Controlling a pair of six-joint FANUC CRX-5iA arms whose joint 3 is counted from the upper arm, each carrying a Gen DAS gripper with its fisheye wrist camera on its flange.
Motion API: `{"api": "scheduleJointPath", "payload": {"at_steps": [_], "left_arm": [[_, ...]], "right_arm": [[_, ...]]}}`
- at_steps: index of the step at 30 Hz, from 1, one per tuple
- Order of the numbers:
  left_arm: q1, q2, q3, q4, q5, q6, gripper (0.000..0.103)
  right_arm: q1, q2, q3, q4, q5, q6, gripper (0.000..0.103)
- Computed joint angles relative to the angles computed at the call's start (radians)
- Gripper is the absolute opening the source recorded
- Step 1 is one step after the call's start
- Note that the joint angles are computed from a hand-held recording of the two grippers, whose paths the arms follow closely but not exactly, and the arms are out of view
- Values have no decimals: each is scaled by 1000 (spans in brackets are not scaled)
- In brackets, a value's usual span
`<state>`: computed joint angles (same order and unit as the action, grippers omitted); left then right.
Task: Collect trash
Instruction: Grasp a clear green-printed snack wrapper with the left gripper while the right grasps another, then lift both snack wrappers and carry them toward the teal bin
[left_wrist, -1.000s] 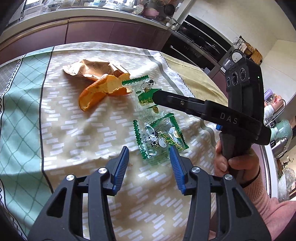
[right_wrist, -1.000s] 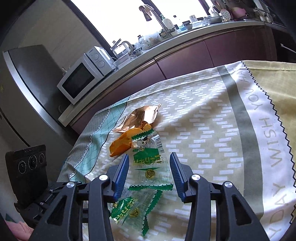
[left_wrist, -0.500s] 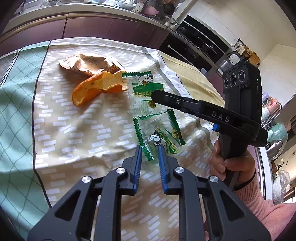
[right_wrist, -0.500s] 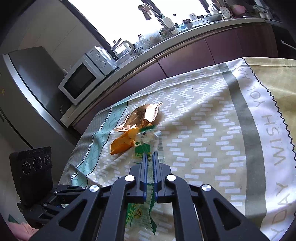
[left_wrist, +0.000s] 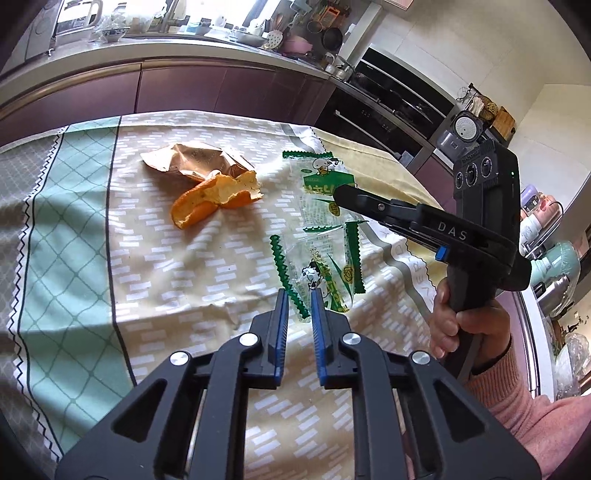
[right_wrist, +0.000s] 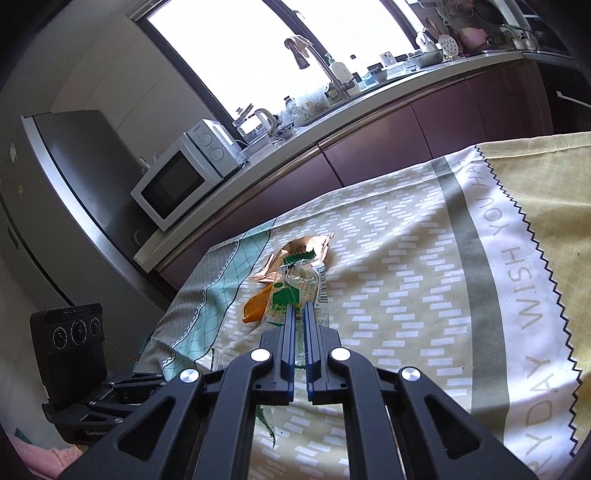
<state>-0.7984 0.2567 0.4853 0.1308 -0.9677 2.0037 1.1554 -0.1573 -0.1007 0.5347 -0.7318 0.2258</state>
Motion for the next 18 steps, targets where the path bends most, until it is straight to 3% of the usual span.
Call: {"api": "scheduleJointPath", "payload": {"at_steps": [18], "left_arm": [[1, -221, -140, -186, -8, 132, 13]], "right_arm": [[43, 46, 65, 35, 38, 19, 4]]}}
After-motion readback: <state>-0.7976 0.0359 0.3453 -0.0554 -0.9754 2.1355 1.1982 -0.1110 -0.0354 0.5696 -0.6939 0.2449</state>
